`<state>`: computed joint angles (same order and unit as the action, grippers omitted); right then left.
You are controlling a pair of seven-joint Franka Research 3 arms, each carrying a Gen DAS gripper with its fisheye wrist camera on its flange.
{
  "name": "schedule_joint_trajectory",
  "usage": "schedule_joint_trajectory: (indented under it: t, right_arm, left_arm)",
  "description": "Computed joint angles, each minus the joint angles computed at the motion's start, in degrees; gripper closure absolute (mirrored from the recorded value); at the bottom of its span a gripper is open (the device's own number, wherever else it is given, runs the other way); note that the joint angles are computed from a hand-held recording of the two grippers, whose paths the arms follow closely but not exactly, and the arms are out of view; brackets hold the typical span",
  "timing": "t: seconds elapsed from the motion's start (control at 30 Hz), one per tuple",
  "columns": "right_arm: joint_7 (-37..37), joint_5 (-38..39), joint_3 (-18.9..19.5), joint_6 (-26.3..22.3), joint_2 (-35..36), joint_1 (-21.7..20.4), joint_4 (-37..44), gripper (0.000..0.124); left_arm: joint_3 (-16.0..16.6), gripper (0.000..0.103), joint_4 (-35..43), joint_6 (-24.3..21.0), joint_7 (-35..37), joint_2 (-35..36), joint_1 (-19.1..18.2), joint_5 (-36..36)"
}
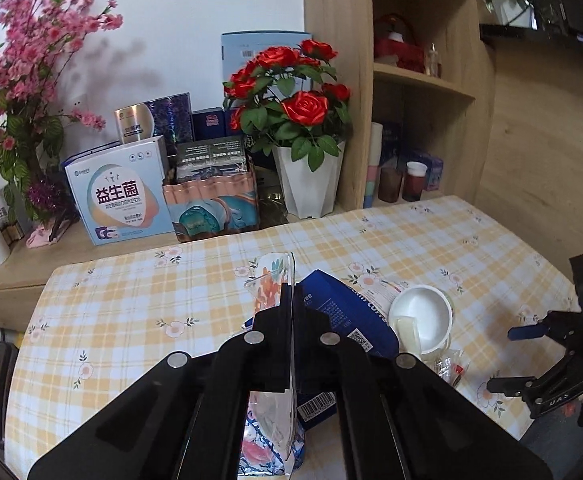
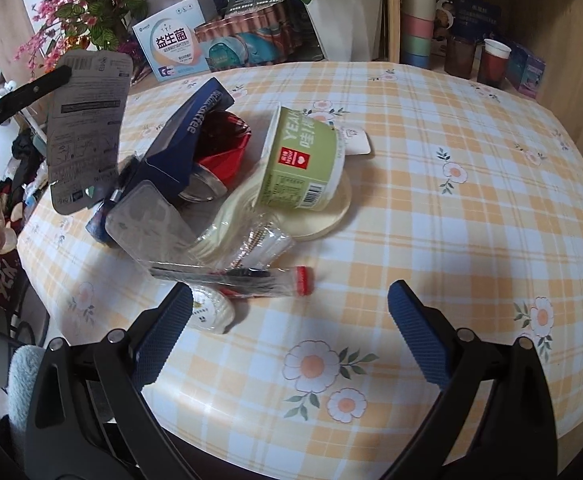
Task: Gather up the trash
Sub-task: 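Close the left gripper on the white paper card and lift it, then grasp the clear plastic box with the right gripper while the left gripper holds the paper card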
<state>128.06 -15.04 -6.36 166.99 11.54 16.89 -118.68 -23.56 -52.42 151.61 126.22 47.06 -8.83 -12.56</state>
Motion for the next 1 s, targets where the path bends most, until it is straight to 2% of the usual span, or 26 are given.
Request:
schedule_joint_trajectory:
  t: [0.1, 0.4, 0.53, 0.8, 0.9, 1.0]
  right_arm:
    - [-2.40, 2.44, 1.35, 0.32, 0.28, -0.67, 0.40, 0.034]
    - [-6.74, 4.06, 1.86, -0.51, 2.65, 1.40, 4.18, 0.036]
    - [-8.57, 5.50, 1.98, 0.72, 3.19, 1.96, 4.78, 0.036]
    - [-11.52, 4.49, 1.02, -0.70, 6.60, 4.08, 9.27, 0.037]
    - [-13.69, 4.37, 0.97, -1.62, 8.60, 4.65, 12.04, 0.041]
    - [-16.35, 4.59, 1.13, -1.98, 10.85, 5.05, 15.08, 0.052]
  left_arm:
    - [-1.33, 0.102, -2.30, 1.33, 0.52, -1.53, 1.70, -1.75]
    - [-3.31, 0.102, -6.46, 1.94, 1.91, -4.77, 5.16, -5.89]
    - [-3.83, 0.102, -11.54, 3.04, 2.37, -8.20, 7.62, -8.61]
    - [-5.35, 0.102, -23.63, 5.16, 3.28, -15.18, 13.22, -16.12]
    - [-5.35, 0.102, -26.35, 5.26, 4.35, -16.83, 14.25, -18.74]
    - [-5.04, 0.102, -28.43, 5.27, 5.02, -18.25, 14.79, -21.16]
